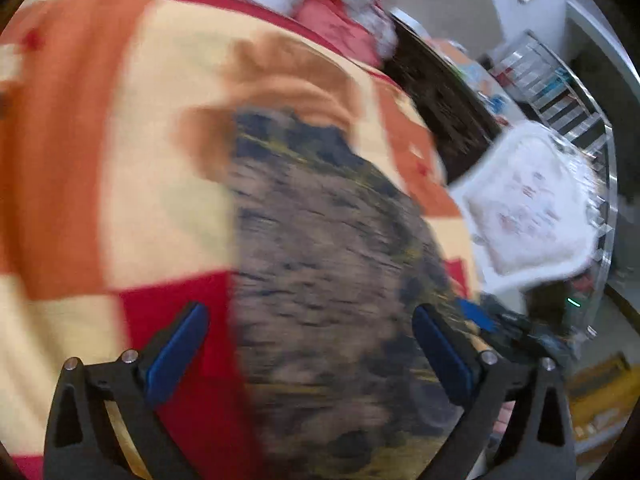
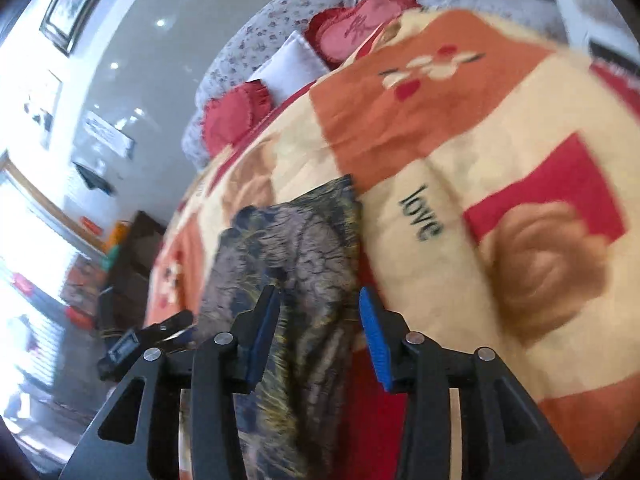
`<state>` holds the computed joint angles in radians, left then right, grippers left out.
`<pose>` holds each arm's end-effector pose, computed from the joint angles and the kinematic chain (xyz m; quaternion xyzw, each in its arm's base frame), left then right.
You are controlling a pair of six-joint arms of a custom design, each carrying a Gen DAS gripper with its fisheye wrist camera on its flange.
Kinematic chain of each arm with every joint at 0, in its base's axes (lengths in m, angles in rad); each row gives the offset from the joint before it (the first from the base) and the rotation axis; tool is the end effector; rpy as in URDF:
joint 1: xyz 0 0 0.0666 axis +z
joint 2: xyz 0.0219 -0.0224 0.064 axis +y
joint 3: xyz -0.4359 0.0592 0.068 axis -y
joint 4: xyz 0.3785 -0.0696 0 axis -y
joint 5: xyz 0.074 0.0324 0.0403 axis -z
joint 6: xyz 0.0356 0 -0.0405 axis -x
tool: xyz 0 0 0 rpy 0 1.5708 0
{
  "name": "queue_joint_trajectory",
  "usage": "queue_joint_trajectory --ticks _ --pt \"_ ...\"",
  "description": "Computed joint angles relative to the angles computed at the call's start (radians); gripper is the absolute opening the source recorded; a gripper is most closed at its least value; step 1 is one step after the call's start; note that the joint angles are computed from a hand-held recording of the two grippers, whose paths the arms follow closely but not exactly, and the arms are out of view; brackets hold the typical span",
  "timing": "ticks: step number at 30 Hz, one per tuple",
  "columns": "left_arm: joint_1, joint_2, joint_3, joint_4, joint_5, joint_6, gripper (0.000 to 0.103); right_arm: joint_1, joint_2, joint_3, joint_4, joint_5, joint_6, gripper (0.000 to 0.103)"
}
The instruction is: Fold small clothes
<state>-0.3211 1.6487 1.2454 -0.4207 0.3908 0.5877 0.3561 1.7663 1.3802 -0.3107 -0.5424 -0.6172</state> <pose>0.5120 -0.1850 0.3327 -0.0512 0.9147 -0.3195 0.2422 0.5598 0.2274 0.3352 0.0012 0.8802 0.4052 0.2469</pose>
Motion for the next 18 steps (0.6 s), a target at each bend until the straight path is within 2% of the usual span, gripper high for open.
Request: queue_joint_trajectory --ticks 2,4,5,7,9,10,11,12,13,14,17,18 --pt "-0.015 0.018 0.031 -0.044 0.02 -0.057 0.103 0.007 0.043 0.032 -0.018 -0.024 -0.01 0.054" --pt "-0.031 0.029 0.05 -0.073 -0.018 -0.097 0.103 0.009 0.081 0.051 -0.027 -0.039 -0.047 0.054" --pt "-0.033 0.029 0.049 -0.072 -0.029 -0.108 0.103 0.005 0.095 0.05 -0.003 -0.063 -0.082 0.058" --pt "-0.027 0.023 0.037 -0.05 -0.023 -0.086 0.103 -0.006 0.109 0.021 0.106 -0.112 -0.198 0.061" --pt "-0.018 0.025 0.034 -0.03 -0.014 -0.053 0.102 -0.011 0.116 0.015 0.155 -0.172 -0.228 0.061" --pt "-0.016 0.036 0.048 -0.026 -0.014 -0.041 0.102 -0.014 0.121 0.011 0.208 -0.248 -0.233 0.063" --pt "-0.01 0.045 0.056 -0.013 -0.008 -0.023 0.102 -0.014 0.122 0.014 0.222 -0.284 -0.217 0.062" --pt "-0.006 0.044 0.053 -0.003 -0.008 -0.011 0.101 -0.011 0.12 0.025 0.191 -0.268 -0.177 0.062" --pt "-0.003 0.045 0.053 0.001 -0.009 -0.002 0.101 -0.007 0.118 0.046 0.113 -0.204 -0.121 0.062" --pt "-0.002 0.052 0.059 0.009 -0.014 0.015 0.1 -0.002 0.12 0.059 0.07 -0.143 -0.106 0.062" --pt "0.0 0.061 0.059 0.033 -0.035 0.06 0.094 0.003 0.133 0.066 0.098 -0.14 -0.144 0.062" --pt "0.001 0.067 0.068 0.026 -0.051 0.074 0.083 0.007 0.132 0.074 0.089 -0.137 -0.125 0.062"
